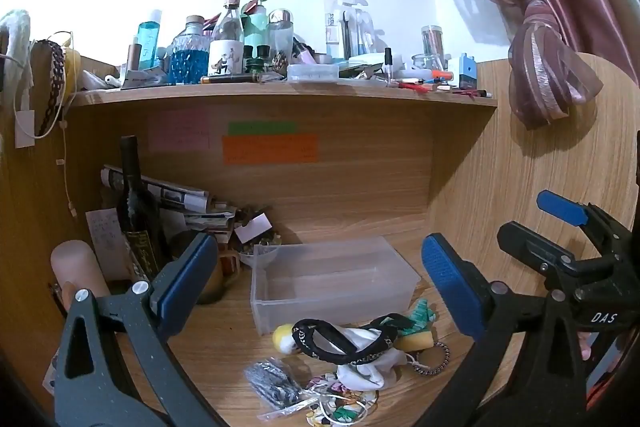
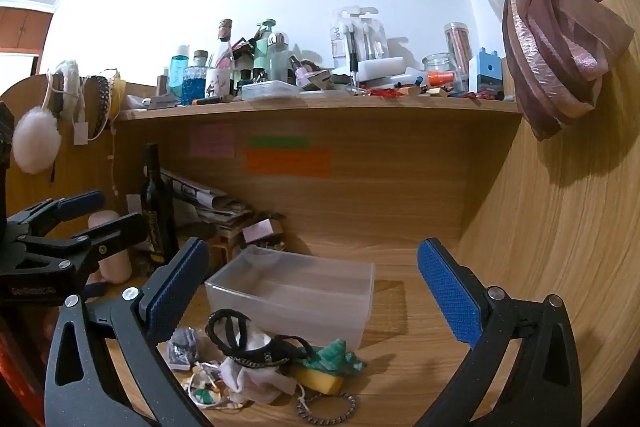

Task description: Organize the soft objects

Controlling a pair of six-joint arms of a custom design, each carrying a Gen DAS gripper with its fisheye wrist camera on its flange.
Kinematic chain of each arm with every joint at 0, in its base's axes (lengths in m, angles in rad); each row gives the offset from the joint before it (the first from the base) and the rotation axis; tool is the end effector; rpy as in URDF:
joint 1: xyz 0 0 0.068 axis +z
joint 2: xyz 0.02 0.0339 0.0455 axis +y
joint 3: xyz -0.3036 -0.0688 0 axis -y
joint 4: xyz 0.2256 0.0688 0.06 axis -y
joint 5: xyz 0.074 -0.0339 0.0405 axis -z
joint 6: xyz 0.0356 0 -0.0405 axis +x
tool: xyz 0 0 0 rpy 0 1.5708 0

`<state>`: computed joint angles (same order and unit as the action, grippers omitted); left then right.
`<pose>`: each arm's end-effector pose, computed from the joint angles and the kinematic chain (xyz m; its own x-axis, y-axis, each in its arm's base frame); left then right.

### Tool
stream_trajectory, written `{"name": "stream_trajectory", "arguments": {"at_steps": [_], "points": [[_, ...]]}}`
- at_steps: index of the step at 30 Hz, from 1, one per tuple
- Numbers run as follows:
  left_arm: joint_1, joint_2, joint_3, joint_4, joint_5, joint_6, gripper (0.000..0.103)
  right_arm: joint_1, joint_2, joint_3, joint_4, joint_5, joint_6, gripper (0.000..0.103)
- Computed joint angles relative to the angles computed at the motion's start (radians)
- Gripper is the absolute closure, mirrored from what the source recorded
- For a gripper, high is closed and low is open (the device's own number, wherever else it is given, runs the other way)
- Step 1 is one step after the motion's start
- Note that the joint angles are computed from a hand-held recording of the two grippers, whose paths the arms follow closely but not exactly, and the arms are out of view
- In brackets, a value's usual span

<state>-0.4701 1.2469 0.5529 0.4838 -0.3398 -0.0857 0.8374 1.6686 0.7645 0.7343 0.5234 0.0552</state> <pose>0.2197 -0.0983 0.2807 -0.1970 0.0096 -0.9804 0.1200 0.9927 -0.0144 0.2406 0.2404 0.2577 -0.1303 -0.0732 -0.9888 -0.3070 0.9513 -0.0300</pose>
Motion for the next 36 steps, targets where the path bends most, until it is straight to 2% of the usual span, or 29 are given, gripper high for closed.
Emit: {"name": "stream_trajectory", "arguments": {"at_steps": [25, 36], "points": [[0.031, -0.009, -0.006, 0.008, 0.039, 0.008, 0.000, 0.013, 0.007, -0.007, 0.018, 0.018, 0.012, 0.000], [0.016, -0.016, -0.014, 0.015, 0.019, 0.010, 0.000, 0.017, 0.008, -0.010, 0.024, 0.019, 0.012, 0.000]]}}
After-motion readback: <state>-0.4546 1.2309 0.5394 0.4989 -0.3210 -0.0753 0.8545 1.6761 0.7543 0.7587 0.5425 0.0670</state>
